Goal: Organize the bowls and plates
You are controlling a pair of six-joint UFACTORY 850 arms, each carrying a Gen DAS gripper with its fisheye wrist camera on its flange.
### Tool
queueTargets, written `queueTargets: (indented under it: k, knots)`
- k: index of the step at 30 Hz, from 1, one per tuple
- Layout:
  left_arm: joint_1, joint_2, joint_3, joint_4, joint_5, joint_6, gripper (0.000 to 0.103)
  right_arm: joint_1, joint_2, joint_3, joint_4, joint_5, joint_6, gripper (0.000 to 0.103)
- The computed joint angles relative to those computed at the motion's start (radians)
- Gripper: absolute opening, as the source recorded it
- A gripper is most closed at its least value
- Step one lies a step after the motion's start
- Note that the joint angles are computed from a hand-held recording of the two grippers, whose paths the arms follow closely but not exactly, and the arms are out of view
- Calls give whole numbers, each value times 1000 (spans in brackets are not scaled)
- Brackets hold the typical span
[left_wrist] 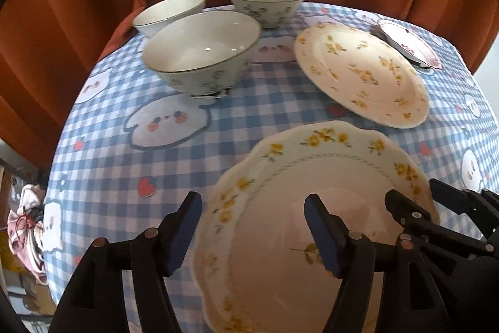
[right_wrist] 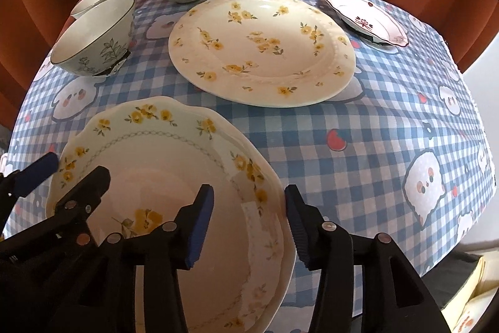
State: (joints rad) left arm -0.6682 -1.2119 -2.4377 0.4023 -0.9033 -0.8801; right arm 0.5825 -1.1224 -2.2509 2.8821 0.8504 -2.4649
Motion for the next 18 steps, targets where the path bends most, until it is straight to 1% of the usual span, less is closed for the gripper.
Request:
queueTargets:
  k: [3, 9, 12, 14, 18]
  knots:
    - [4, 26, 48, -4, 4, -18, 73, 4, 1, -4, 2, 6, -4, 62]
    - [11, 55, 130, -68, 12, 2, 73, 12, 6, 10, 2, 23, 8, 72]
    - [12, 72, 171, -102, 38, 42, 71, 21, 14, 31, -23, 41, 45, 72]
    - [14, 92, 210, -140, 81, 91, 68, 22, 14, 37, -15, 53, 54, 72]
    - [11, 92, 208, -130, 76, 112, 67, 32, 7, 31, -31, 89, 85, 71]
